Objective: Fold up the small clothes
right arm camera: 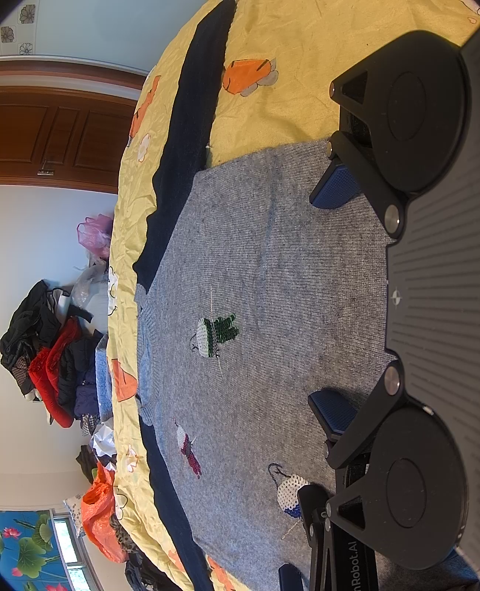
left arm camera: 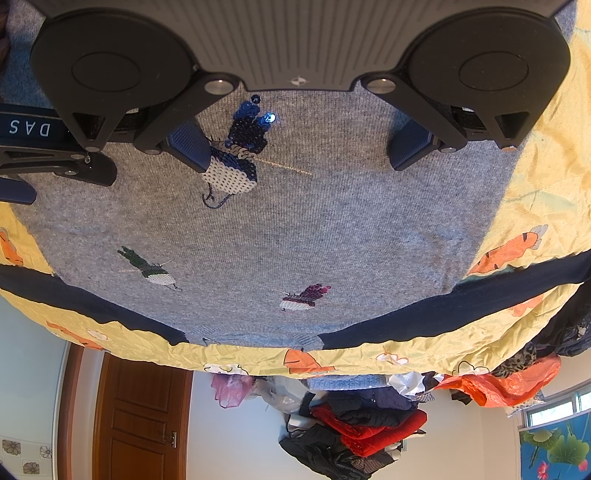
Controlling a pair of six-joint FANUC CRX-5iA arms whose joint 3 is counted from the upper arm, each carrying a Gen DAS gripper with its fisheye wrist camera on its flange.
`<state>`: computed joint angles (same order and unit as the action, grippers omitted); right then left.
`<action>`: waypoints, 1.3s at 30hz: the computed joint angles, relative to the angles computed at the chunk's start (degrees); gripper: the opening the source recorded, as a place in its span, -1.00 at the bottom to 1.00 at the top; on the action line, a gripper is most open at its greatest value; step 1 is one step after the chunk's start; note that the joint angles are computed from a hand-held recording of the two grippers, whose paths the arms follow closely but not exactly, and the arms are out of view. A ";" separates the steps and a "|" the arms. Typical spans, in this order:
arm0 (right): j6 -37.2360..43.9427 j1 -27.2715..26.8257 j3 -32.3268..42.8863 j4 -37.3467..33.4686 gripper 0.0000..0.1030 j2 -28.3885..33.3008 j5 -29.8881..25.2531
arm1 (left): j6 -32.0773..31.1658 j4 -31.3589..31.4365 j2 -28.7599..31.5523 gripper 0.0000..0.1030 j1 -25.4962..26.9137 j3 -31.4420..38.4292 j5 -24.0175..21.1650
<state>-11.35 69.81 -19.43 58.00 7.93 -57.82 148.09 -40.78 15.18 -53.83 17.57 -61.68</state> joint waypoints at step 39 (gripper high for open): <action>-0.69 -0.68 -1.86 0.58 1.00 -2.12 3.03 | 0.02 -0.02 0.04 1.00 -0.01 0.04 0.01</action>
